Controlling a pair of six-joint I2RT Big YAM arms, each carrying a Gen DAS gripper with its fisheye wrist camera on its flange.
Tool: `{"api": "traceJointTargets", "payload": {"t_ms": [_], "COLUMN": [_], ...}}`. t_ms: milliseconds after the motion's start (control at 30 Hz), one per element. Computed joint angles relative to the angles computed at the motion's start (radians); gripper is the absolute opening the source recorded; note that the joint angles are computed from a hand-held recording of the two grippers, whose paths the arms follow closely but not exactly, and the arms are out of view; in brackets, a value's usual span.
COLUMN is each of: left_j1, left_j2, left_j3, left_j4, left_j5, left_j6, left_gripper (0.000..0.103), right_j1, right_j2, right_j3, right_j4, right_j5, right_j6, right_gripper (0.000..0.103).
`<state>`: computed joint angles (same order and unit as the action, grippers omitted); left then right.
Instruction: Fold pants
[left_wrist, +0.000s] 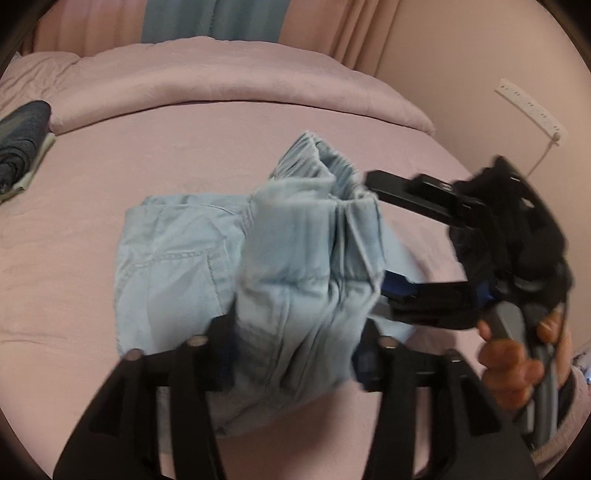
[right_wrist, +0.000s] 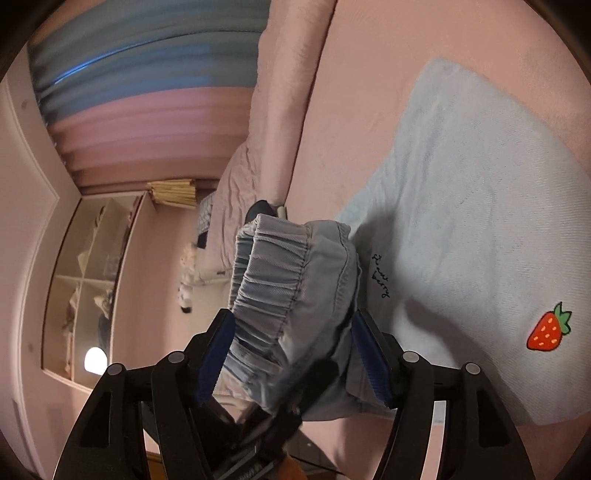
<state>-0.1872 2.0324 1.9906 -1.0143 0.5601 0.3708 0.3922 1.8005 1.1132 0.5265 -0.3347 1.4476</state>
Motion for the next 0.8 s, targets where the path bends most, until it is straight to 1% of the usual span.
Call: {"api": "traceJointTargets", "payload": {"t_ms": [33,67,133,200,233,333,367,433,500,533,567,633,667,700,733,800], "left_j1": [0.001,0.003,0.012,0.028,0.042,0.079,0.096,0.121,0.146,0.157,0.165,0.185,0.193,0.2,0.211,0.227], "left_j2": [-0.001,-0.014,-0.025,-0.044,-0.052,-0.067,-0.078,-0.087,-0.089,-0.088,-0.084,-0.08,-0.076,-0.072,-0.074,-0.071], "left_j3": [0.001,-0.021,-0.041,-0.073,-0.085,-0.107,-0.125,-0.146,-0.159,-0.163,-0.163,-0.168,-0.168,-0.164,-0.17,-0.167], "left_j4": [-0.013,-0.001,-0.008,-0.001,-0.002,0.004,0.017,0.052,0.064,0.064,0.063,0.061,0.057,0.049,0.043,0.037], "left_j5": [-0.007,-0.014,-0.003,0.011,0.027,0.064,0.066,0.041,0.025,0.018,0.01,0.0,-0.006,-0.01,-0.011,-0.011], "left_j6": [0.007,0.011,0.042,0.04,0.033,-0.002,-0.013,-0.046,-0.072,-0.082,-0.095,-0.117,-0.13,-0.14,-0.143,-0.149], "left_gripper": [0.073,0.074,0.074,0.074,0.074,0.074,0.074,0.074,0.074,0.074,0.074,0.074,0.074,0.074,0.074,0.074], "right_j1": [-0.006,-0.011,-0.014,-0.014,-0.014,-0.011,-0.007,0.004,0.012,0.018,0.025,0.034,0.037,0.039,0.039,0.034], "right_j2": [-0.008,-0.022,-0.031,-0.037,-0.041,-0.059,-0.062,-0.06,-0.053,-0.047,-0.038,-0.026,-0.025,-0.027,-0.034,-0.061], "right_j3": [-0.007,-0.023,-0.023,-0.02,-0.017,0.025,0.054,0.098,0.141,0.172,0.214,0.257,0.274,0.282,0.282,0.272], "right_j4": [-0.012,-0.019,-0.045,-0.055,-0.074,-0.257,-0.347,-0.46,-0.56,-0.632,-0.729,-0.821,-0.855,-0.868,-0.861,-0.842], "right_j5": [-0.007,-0.012,-0.022,-0.022,-0.02,-0.003,0.008,0.033,0.053,0.074,0.102,0.143,0.163,0.168,0.165,0.159], "right_j6": [-0.001,-0.004,-0.007,-0.011,-0.021,-0.113,-0.157,-0.224,-0.29,-0.34,-0.411,-0.493,-0.544,-0.563,-0.579,-0.618], "right_gripper": [0.068,0.069,0.072,0.072,0.072,0.072,0.072,0.071,0.065,0.057,0.051,0.044,0.041,0.04,0.039,0.032]}}
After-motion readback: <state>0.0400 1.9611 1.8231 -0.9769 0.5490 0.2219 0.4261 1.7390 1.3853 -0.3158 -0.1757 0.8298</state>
